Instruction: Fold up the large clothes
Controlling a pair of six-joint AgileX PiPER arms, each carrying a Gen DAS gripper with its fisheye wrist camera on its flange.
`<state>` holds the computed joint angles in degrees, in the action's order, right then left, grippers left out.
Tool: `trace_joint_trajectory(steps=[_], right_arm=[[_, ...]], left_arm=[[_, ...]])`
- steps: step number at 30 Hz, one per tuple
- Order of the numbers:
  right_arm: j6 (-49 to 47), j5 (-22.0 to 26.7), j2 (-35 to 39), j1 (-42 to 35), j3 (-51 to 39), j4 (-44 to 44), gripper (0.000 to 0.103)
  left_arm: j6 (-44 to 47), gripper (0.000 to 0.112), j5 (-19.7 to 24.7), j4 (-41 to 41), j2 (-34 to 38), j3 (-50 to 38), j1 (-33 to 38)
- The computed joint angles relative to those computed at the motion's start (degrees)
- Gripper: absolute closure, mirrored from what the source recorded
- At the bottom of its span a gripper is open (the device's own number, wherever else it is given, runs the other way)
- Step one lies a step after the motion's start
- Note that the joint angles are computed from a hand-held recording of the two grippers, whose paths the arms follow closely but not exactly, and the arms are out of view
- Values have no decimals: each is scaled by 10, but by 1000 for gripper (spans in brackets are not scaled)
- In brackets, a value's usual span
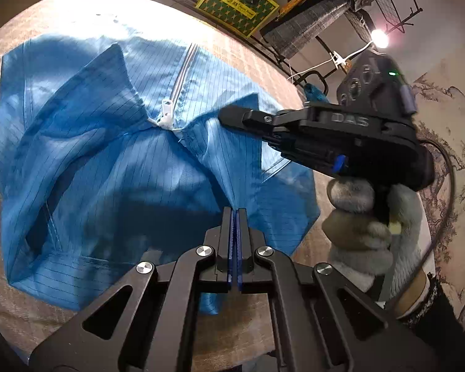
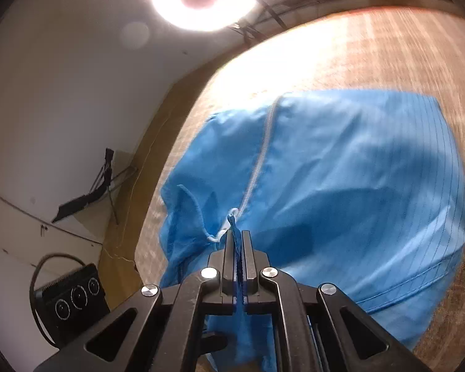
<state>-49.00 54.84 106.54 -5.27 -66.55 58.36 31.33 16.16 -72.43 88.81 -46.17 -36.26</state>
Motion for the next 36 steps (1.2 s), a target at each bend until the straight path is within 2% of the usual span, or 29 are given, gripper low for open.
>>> trace_joint_trajectory(steps=[3,4,5,6,8,9,10,12,14,16,18,21,22,23,24,26,28,31,33,34,35,36], right_arm=[[73,-92,-11,39,5,-97,98],[98,-124,-21,57,10,-136,95],[107,-138,-33,66,15,-155,84],[99,-144,-50,67,24,-153,78],[73,-151,-90,63,45,-140,74],[51,-149,-124,52,64,-126,72],[27,-149,-150,40,80,-110,67],[-1,-179,-209,15,119,-103,62],[-9,-188,-237,-23,142,-100,59],[3,-163,-231,-78,150,-87,58],[-6,-116,-198,-132,148,-42,55],[-20,-101,-166,-166,156,11,58],[-41,-101,-159,-170,167,34,68],[-49,-104,-152,-166,168,41,73],[-52,-110,-142,-155,166,40,74],[-55,-101,-120,-144,169,43,84],[-64,-72,-92,-151,177,47,84],[-109,-43,-70,-169,191,73,84],[-115,-1,-63,-199,179,72,75],[-112,7,-66,-210,175,71,64],[-112,15,-75,-222,177,73,53],[-112,29,-86,-243,178,76,46]], left_arm=[[-38,112,3,41,3,-1,-4],[-54,112,18,62,4,-4,-2],[-85,112,30,96,5,-9,1],[-117,112,45,134,-1,-12,5],[-149,110,73,186,-27,-12,19],[-169,104,80,223,-45,-12,25],[-195,94,86,275,-69,-13,38],[-240,76,91,353,-99,-18,72],[-225,75,110,357,-105,-34,135],[-180,75,129,326,-90,-56,203],[-180,75,132,348,-51,-96,246],[-94,75,163,269,26,-151,306],[-59,75,178,232,56,-167,324],[-45,75,184,218,75,-172,331],[-46,75,187,221,96,-182,333],[-27,75,203,214,127,-175,346],[-10,75,221,212,156,-178,358],[18,75,233,211,157,-170,376],[38,75,258,191,145,-167,401],[46,74,271,178,137,-165,415],[47,70,277,170,127,-163,429],[45,58,275,168,116,-159,438]])
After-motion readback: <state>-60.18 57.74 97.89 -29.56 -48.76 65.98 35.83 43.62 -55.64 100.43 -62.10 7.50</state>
